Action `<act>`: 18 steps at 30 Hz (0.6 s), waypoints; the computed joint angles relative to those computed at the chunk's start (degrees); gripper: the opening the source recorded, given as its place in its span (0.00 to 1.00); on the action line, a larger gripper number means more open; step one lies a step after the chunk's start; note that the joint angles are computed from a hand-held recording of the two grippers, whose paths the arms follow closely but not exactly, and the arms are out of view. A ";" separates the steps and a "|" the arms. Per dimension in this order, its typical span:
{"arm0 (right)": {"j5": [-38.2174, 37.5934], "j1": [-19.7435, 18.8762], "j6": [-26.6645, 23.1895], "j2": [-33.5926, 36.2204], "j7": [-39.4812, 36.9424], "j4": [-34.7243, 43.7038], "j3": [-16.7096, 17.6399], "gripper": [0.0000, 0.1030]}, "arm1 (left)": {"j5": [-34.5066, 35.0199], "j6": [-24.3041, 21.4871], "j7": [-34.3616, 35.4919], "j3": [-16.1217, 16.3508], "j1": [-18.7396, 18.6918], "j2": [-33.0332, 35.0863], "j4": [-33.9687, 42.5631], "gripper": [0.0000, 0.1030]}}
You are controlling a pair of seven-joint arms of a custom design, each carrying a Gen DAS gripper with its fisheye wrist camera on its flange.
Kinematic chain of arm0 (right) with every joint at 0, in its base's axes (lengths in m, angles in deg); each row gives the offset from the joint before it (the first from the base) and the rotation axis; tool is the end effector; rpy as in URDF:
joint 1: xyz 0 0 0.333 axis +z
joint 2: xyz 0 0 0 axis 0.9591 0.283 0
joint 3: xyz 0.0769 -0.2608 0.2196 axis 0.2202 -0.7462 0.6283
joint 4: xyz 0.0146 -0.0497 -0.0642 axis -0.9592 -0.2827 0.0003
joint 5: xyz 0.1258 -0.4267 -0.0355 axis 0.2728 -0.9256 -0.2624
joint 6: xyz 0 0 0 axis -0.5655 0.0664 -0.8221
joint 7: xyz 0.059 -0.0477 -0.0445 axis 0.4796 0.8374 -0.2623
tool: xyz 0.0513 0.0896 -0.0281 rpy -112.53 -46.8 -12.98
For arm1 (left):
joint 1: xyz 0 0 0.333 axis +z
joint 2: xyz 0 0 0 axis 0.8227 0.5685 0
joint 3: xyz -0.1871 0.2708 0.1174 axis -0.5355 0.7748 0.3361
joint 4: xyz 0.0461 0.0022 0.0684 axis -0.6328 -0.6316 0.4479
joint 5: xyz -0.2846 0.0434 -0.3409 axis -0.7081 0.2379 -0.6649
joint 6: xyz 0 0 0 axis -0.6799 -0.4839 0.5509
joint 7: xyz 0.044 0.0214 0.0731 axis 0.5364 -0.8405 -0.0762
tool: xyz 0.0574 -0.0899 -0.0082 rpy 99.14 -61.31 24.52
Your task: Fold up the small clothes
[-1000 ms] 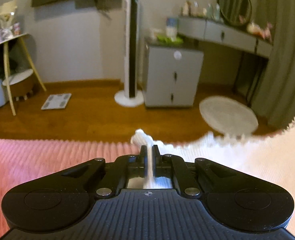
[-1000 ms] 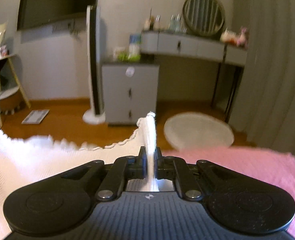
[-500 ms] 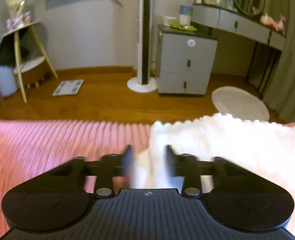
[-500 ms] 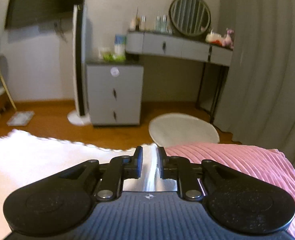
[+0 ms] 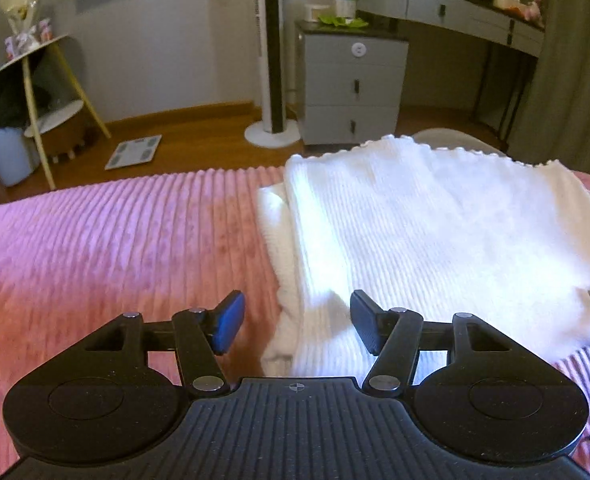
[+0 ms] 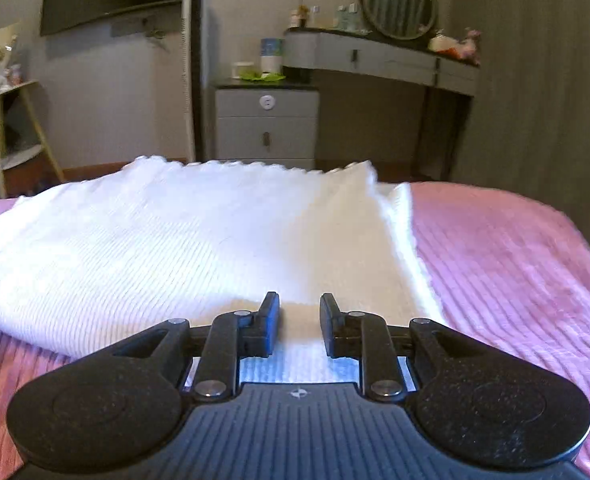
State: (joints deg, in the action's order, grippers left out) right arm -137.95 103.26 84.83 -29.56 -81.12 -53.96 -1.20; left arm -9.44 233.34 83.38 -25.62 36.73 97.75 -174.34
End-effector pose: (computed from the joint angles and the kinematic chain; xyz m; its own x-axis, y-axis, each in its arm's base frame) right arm 0.6175 0.3337 0.3232 -0.3487 -0.9354 0.0580 -0.5535 0.1556 -0.8182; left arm 0.7238 -0.2121 0.3596 -0.2744 -0.9614 -0.0208 -0.6910 0.2122 -0.6910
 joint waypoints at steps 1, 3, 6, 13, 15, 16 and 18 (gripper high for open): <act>0.35 0.46 -1.32 -0.12 -0.36 0.27 0.16 0.22 | -0.16 0.14 0.25 -0.47 0.35 -0.72 -0.76 0.65; 0.48 0.50 -0.24 -0.80 1.53 0.23 0.46 0.30 | 0.84 0.49 -1.42 2.01 -1.89 -1.41 -1.75 0.69; -0.43 0.55 2.80 -0.60 7.95 0.27 0.69 0.33 | 0.07 -1.88 -1.63 -0.04 -0.17 -1.83 -1.65 0.69; -5.25 2.38 2.39 -0.28 14.13 -1.00 0.39 0.33 | -15.89 -7.95 8.75 -16.93 15.18 0.19 0.31 0.69; -7.55 1.95 3.55 -0.47 17.07 -1.35 0.31 0.33 | -20.04 -10.40 10.38 -18.75 16.95 1.89 2.50 0.67; -8.40 1.80 3.70 -0.45 18.24 -1.37 0.37 0.33 | -21.68 -11.43 10.77 -19.06 17.34 2.82 3.77 0.68; -9.37 1.38 4.03 -0.12 19.41 -1.12 0.55 0.33 | -24.90 -13.23 11.56 -19.74 18.27 4.65 6.36 0.67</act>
